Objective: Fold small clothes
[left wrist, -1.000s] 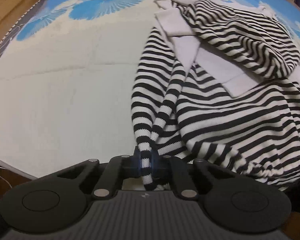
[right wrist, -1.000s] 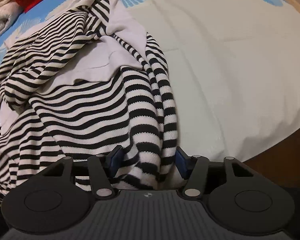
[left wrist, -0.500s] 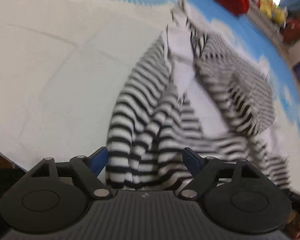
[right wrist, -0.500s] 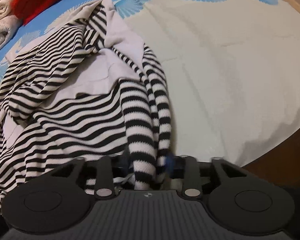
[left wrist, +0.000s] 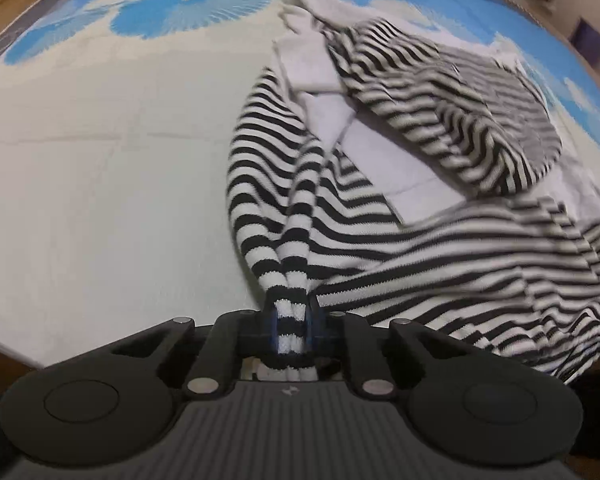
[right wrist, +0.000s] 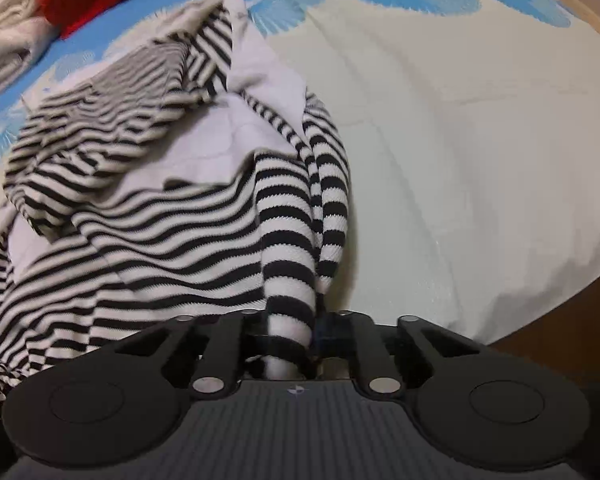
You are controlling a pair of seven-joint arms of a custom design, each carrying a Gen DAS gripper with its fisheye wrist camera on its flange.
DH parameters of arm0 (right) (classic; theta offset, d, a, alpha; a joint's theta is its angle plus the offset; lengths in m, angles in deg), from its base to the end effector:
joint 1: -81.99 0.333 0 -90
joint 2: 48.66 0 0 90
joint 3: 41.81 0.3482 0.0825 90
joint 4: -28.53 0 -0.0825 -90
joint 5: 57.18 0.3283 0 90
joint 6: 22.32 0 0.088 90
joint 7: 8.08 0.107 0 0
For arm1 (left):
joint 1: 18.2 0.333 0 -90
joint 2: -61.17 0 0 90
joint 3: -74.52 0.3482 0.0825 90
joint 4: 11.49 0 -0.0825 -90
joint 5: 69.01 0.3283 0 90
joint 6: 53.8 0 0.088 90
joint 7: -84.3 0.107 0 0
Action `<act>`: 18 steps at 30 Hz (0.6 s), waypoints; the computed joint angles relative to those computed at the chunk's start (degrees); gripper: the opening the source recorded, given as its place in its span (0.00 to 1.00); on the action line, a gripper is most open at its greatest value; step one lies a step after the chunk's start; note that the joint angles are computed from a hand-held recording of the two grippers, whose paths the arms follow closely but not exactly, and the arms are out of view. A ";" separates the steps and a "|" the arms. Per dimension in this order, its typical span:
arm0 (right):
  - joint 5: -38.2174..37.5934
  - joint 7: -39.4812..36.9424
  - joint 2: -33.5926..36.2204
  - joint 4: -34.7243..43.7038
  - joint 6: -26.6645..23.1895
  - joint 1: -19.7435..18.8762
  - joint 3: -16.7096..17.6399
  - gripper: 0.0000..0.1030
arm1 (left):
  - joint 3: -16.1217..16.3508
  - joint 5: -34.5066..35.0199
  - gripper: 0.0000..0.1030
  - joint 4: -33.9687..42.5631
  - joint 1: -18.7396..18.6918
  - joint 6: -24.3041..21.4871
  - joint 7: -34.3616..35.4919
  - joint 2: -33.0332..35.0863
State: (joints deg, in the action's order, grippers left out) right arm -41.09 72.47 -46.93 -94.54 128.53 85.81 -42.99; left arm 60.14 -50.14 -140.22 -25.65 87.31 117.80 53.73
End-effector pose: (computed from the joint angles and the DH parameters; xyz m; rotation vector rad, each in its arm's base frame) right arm 0.5349 0.0179 0.5007 -1.8964 1.9022 -0.2899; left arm 0.4435 -0.1834 0.5160 -2.3153 1.5693 -0.4324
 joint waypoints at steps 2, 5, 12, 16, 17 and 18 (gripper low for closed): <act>-0.07 2.58 -0.42 -0.22 0.14 -0.30 -0.40 0.09 | 0.67 -2.63 0.12 -1.37 -0.03 1.39 0.54 -1.23; -2.55 5.11 -0.40 -0.33 -1.11 -0.35 -0.52 0.10 | 1.16 -6.57 0.19 -1.31 -0.01 1.61 3.07 -0.28; -7.22 5.84 0.40 0.89 -4.24 0.08 -0.19 0.39 | 1.36 -9.28 0.53 -1.70 1.12 1.88 1.70 -0.57; -7.74 6.42 0.55 0.99 -4.99 0.07 -0.08 0.45 | 1.17 -9.28 0.53 -1.23 1.10 1.36 2.51 0.07; -8.16 6.45 0.52 0.82 -4.81 0.15 -0.01 0.46 | 1.11 -9.03 0.53 -1.15 1.04 1.43 2.65 0.26; -8.80 6.41 0.42 0.58 -4.56 0.26 0.07 0.46 | 1.01 -8.54 0.53 -0.94 0.98 1.31 2.67 0.52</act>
